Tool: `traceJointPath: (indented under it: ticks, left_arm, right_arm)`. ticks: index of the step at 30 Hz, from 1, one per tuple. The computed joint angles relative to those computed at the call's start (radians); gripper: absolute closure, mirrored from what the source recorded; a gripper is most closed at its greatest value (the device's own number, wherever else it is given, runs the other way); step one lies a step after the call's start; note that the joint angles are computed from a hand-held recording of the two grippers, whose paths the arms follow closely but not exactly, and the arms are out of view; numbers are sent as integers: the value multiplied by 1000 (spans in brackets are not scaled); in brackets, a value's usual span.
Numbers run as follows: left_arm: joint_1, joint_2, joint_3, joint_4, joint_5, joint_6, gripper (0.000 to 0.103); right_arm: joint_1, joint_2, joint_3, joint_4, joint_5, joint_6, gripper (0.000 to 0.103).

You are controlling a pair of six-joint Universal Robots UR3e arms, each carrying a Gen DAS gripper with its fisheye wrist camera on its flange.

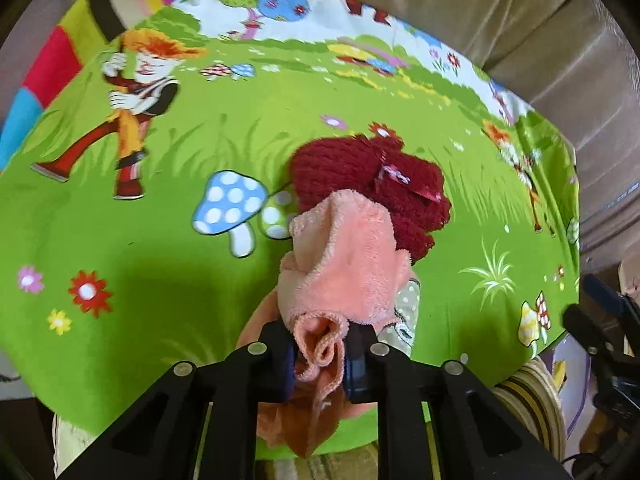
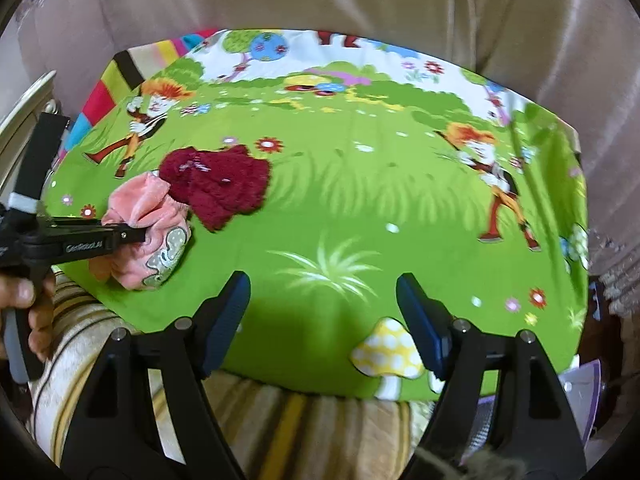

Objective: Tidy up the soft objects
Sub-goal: 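Grasp the pink fluffy towel with the left tool while the right tool grasps the red knit hat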

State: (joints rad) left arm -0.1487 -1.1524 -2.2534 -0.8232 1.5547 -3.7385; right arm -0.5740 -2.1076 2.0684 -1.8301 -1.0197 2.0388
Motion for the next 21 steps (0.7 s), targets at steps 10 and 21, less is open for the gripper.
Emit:
traceJointPath:
  ticks: [10, 21]
  left_arm:
    - [171, 365, -136, -134, 20, -30, 85]
    - [229, 429, -187, -111, -12, -16, 85]
  right_arm:
    - [346, 202, -7, -296, -48, 123, 17]
    - [657, 526, -78, -634, -201, 73, 16]
